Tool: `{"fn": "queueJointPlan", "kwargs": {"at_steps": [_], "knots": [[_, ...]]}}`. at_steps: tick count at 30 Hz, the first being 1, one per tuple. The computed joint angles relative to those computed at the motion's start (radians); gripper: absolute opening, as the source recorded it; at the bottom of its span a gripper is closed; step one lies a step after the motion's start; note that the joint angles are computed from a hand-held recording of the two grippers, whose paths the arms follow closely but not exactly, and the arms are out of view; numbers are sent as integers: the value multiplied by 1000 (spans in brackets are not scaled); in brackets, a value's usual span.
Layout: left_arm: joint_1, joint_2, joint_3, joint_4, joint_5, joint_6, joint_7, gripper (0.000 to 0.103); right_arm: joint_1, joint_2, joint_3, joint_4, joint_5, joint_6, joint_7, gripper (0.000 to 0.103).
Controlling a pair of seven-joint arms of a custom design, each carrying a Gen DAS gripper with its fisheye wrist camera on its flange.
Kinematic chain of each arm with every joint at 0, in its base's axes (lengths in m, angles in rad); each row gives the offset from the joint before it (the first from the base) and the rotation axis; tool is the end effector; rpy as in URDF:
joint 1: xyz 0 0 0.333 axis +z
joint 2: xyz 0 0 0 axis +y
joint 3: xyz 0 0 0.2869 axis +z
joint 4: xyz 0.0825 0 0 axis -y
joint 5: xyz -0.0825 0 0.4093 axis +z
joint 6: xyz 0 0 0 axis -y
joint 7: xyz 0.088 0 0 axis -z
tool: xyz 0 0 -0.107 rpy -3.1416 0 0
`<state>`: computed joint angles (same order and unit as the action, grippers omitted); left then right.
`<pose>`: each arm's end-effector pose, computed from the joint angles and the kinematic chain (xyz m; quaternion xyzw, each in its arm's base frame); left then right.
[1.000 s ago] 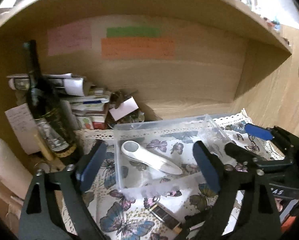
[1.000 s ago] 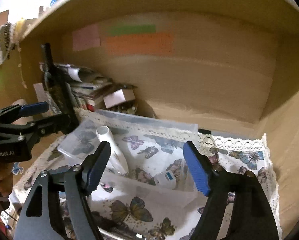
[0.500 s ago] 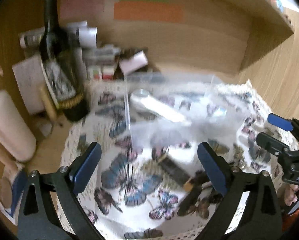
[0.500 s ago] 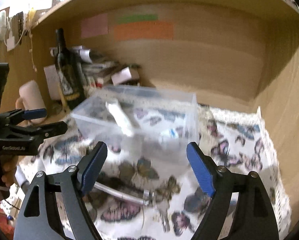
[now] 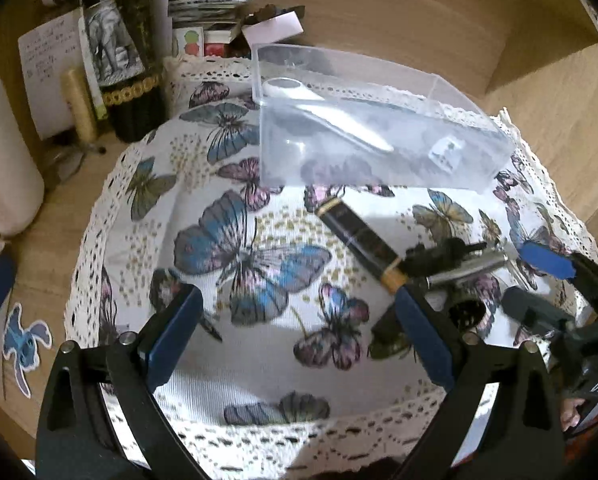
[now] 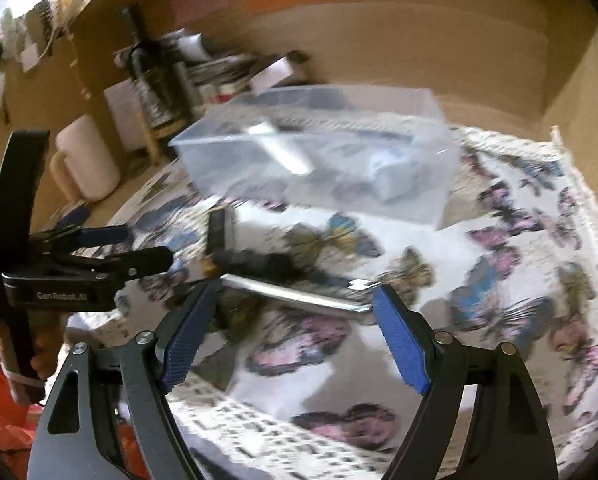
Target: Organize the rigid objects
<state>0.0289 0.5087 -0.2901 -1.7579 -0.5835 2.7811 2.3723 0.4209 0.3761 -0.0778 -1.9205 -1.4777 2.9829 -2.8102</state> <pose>0.6906 -0.1384 0.2984 -0.4849 0.8096 -0.3168 0.0954 0.5752 0.2817 0.2838 -0.5996 0.6862 -0.2348 0.3383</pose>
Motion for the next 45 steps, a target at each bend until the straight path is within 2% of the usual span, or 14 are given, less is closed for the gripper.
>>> {"fn": "queueJointPlan", "kwargs": {"at_steps": [7, 11, 12, 16, 20, 23, 24, 25, 27, 30, 32, 34, 40, 45], "knots": [[22, -33, -9, -49, -28, -3, 50, 98, -41, 104, 54, 79, 283, 67, -321, 55], [67, -54, -57, -80, -121, 8, 168, 97, -39, 127, 58, 87, 398, 66, -420, 40], [73, -59, -65, -85, -143, 4, 195, 96, -17, 124, 35, 84, 398, 64, -410, 34], [42, -56, -41, -71, -139, -58, 219, 79, 59, 102, -54, 52, 405, 90, -370, 33], [12, -51, -31, -66, -128, -71, 232, 79, 145, 71, -152, 12, 370, 103, -296, 33], [10, -46, -42, -54, -148, -90, 263, 74, 163, 55, -174, -3, 344, 87, -251, 33], [4, -42, -39, -48, -148, -95, 263, 71, 164, 51, -178, -6, 328, 89, -229, 33], [-7, -36, -34, -43, -143, -83, 257, 61, 165, 46, -183, -9, 309, 91, -204, 33], [-26, -28, -28, -41, -128, -43, 250, 56, 174, 33, -195, -14, 244, 84, -136, 33], [-23, -19, -37, -27, -126, -58, 252, 46, 165, 14, -187, -21, 168, 64, -66, 33], [-27, -17, -41, -26, -121, -53, 257, 32, 152, 7, -173, -24, 135, 54, -34, 33], [-27, -16, -50, -30, -126, -44, 269, 26, 137, -3, -158, -29, 103, 43, -2, 33], [-20, -30, -55, -42, -143, -52, 277, 25, 80, -20, -103, -35, 21, 34, 70, 33], [9, -66, -84, -67, -233, -43, 339, 25, 34, -20, -50, -20, -42, 26, 124, 33]]}}
